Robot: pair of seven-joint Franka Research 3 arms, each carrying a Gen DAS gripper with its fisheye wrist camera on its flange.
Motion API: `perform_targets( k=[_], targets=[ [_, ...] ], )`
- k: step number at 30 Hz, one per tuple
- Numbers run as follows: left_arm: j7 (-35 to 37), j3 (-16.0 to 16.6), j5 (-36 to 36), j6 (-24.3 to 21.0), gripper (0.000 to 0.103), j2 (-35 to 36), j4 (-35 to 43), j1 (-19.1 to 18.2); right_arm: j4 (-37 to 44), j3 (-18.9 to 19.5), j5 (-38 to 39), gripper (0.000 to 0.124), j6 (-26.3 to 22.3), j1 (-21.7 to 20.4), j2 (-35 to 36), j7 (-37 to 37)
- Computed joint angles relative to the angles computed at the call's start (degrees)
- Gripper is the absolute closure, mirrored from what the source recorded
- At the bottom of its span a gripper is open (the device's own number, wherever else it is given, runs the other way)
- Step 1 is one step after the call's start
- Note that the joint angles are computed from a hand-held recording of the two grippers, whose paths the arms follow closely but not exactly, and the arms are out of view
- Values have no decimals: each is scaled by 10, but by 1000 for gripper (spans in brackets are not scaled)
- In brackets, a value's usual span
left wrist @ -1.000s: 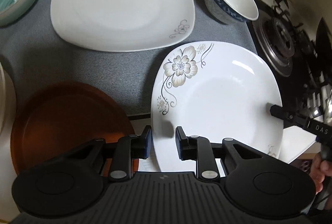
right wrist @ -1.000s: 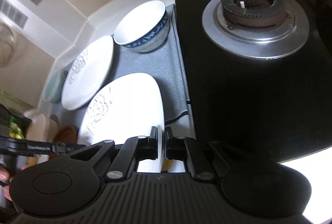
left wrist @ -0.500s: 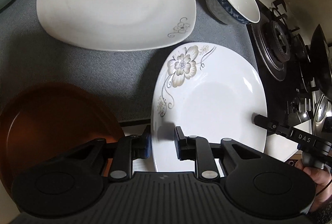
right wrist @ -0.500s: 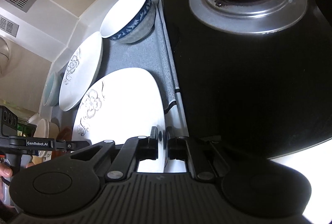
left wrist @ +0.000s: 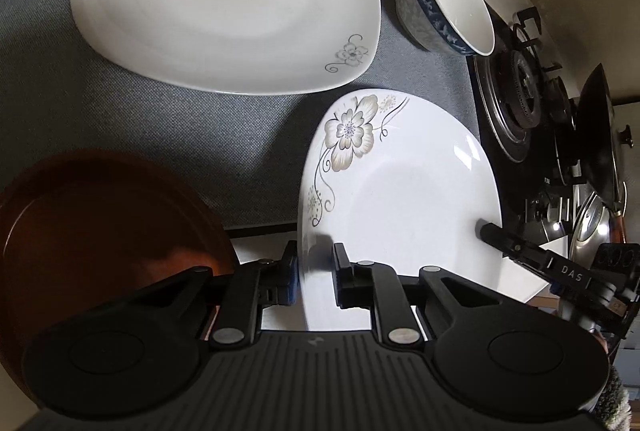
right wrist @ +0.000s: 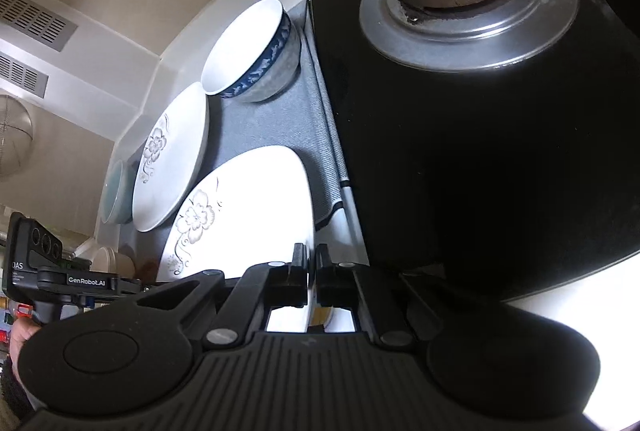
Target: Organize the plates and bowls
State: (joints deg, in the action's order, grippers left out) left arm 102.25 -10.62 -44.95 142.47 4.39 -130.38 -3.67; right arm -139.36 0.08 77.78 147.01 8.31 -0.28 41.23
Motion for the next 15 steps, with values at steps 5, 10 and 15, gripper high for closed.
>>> perform_targets(
  k=[5,10,15],
  targets=[
    [3,0,-18,5,86,-7,-6,0,-4,-1,38,120,-3,-1,-6,-17],
    [7,7,-27,12,86,-39,-21,-5,-7,-2,37,120,-7,2,-29,-25],
    [9,26,-36,8,86,-77,-33,-9,6,-8,53,119,-25,6,-44,-21]
  ],
)
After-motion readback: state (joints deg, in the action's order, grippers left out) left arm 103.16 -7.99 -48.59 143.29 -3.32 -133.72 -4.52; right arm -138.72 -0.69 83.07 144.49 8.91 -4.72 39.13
